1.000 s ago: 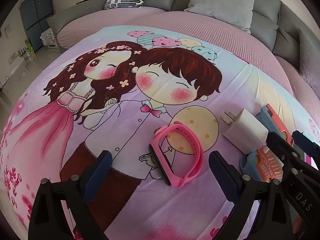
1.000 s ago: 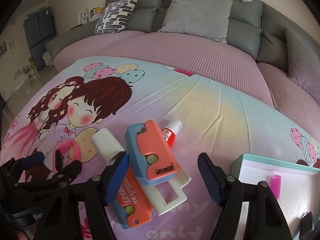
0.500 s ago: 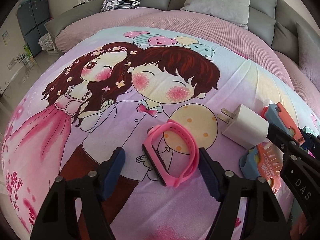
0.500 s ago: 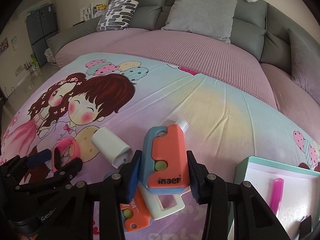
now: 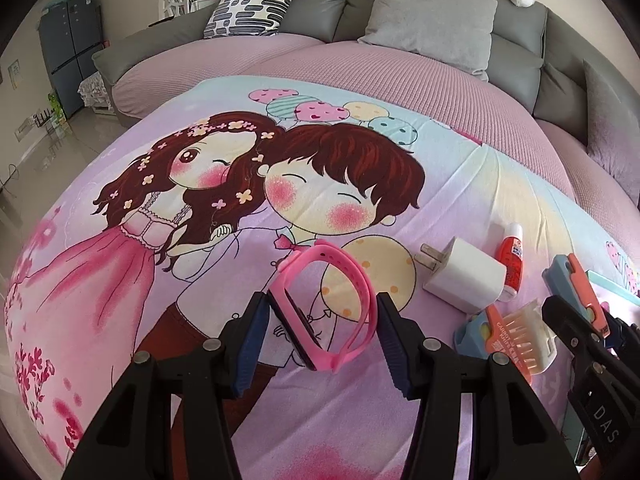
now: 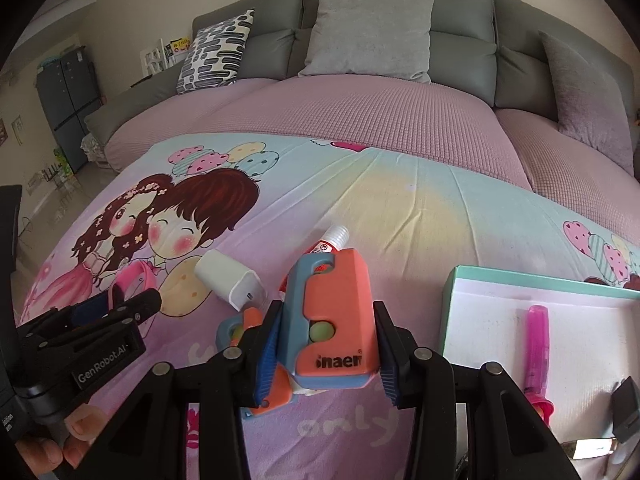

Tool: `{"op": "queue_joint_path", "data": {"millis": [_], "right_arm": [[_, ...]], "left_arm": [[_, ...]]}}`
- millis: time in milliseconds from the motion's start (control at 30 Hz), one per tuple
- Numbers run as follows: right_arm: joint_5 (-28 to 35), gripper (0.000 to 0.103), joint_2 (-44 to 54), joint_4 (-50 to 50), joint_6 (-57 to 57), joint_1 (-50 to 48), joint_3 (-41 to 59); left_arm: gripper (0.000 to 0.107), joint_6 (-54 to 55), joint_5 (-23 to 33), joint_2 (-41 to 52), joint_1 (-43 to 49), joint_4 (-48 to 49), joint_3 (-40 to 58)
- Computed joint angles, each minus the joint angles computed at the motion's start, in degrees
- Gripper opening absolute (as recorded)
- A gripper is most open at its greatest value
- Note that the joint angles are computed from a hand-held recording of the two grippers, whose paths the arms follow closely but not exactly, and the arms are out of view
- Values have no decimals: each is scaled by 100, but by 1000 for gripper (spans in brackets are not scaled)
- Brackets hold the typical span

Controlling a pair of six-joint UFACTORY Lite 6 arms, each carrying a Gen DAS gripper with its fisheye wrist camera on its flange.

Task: Organize rigid objects
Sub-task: 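Grasp the pink band with the left tool while the right tool grasps the orange-blue toy, then carry the pink band and orange-blue toy into the tray and open both tools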

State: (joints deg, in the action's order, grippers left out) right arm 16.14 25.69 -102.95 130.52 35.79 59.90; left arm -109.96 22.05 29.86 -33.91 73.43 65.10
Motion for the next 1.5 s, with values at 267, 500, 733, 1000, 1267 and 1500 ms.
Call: {"op": "queue_joint_path", "data": {"millis": [267, 500, 733, 1000, 1267, 1500], "right_arm": [[641, 45, -1663, 364, 447, 191, -1535], [1450, 45, -3380, 2017, -403, 121, -2979], [1295, 45, -4702, 3141, -1401, -847, -4138], [708, 45, -5422, 2806, -1514, -1756, -4670], [437, 45, -4702, 34, 669, -2175, -4356], [595, 45, -4055, -1697, 2229, -2399, -4172]], "left_arm": [[55, -400, 275, -710, -346, 381, -254], [55, -96, 472, -782, -849, 282, 119], [55, 539, 488, -386, -1446, -35, 921], [56, 1535, 298, 667, -2094, -590, 2374], [56, 2216, 492, 1621, -2338, -986, 3621], [56, 3279, 623, 2662, -2334, -1837, 4966]]}}
